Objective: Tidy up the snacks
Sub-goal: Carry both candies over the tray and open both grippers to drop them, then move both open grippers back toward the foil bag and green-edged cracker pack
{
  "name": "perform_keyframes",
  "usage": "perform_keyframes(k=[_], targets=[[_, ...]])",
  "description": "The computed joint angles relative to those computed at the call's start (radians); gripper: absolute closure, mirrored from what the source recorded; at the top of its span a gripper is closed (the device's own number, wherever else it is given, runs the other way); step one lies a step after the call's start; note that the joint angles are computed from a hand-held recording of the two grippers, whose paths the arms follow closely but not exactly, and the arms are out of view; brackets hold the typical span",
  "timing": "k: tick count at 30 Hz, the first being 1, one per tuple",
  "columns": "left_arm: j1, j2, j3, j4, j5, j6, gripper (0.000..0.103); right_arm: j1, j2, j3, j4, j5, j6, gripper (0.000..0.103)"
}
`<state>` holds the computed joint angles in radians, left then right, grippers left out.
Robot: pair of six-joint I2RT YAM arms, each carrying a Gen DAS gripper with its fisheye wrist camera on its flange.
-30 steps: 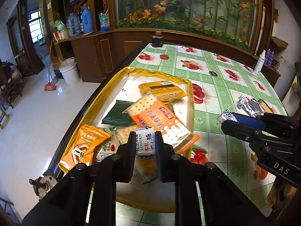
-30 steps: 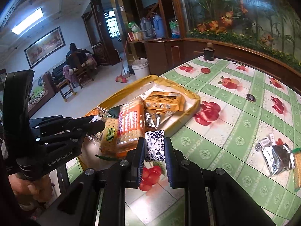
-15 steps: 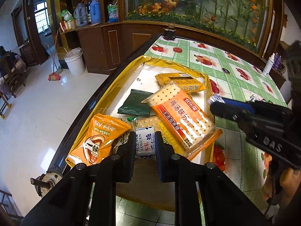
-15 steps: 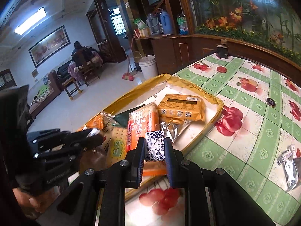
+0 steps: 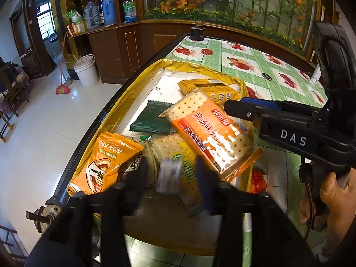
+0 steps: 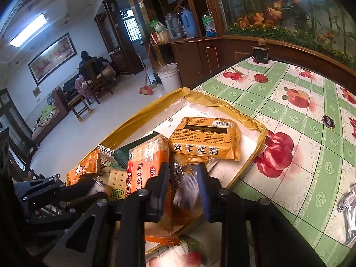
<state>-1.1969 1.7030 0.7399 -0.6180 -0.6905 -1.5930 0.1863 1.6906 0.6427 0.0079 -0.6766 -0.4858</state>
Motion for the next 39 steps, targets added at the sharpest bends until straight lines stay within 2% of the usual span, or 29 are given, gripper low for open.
perform_keyframes(k=[1, 2, 4, 7, 11, 14, 20, 27, 32, 39], targets=[[-0.008, -0.003, 0.004, -0.012, -0.014, -0.014, 0.035, -0.005, -0.003, -0.003, 0.003, -0.003, 0.000, 0.064], [-0.017, -0.004, 0.012, -0.030, -0.028, -0.028, 0.034, -0.015, -0.010, -0.007, -0.001, -0.010, -0.005, 0.064], [-0.021, -0.002, 0.025, -0.053, -0.036, -0.037, 0.034, -0.037, -0.035, -0.019, -0.013, -0.023, -0.016, 0.064], [-0.023, -0.009, 0.024, -0.051, -0.032, -0.040, 0.034, -0.077, -0.049, -0.016, -0.040, -0.050, -0.031, 0.056], [-0.036, -0.013, 0.033, -0.075, -0.034, -0.064, 0.034, -0.116, -0.063, -0.013, -0.075, -0.079, -0.052, 0.056], [-0.047, -0.016, 0.046, -0.104, -0.040, -0.086, 0.034, -0.148, -0.085, -0.023, -0.099, -0.097, -0.075, 0.049], [-0.064, 0.002, 0.097, -0.140, -0.051, -0.088, 0.034, -0.243, -0.121, -0.035, -0.173, -0.142, -0.151, 0.049], [-0.069, 0.077, 0.216, -0.142, -0.060, -0.006, 0.034, -0.455, -0.112, 0.002, -0.325, -0.201, -0.324, 0.049], [-0.066, 0.149, 0.329, -0.135, -0.064, 0.090, 0.034, -0.629, -0.028, 0.093, -0.445, -0.224, -0.452, 0.049], [-0.051, 0.249, 0.469, -0.109, -0.051, 0.213, 0.034, -0.802, 0.098, 0.222, -0.542, -0.230, -0.555, 0.049]])
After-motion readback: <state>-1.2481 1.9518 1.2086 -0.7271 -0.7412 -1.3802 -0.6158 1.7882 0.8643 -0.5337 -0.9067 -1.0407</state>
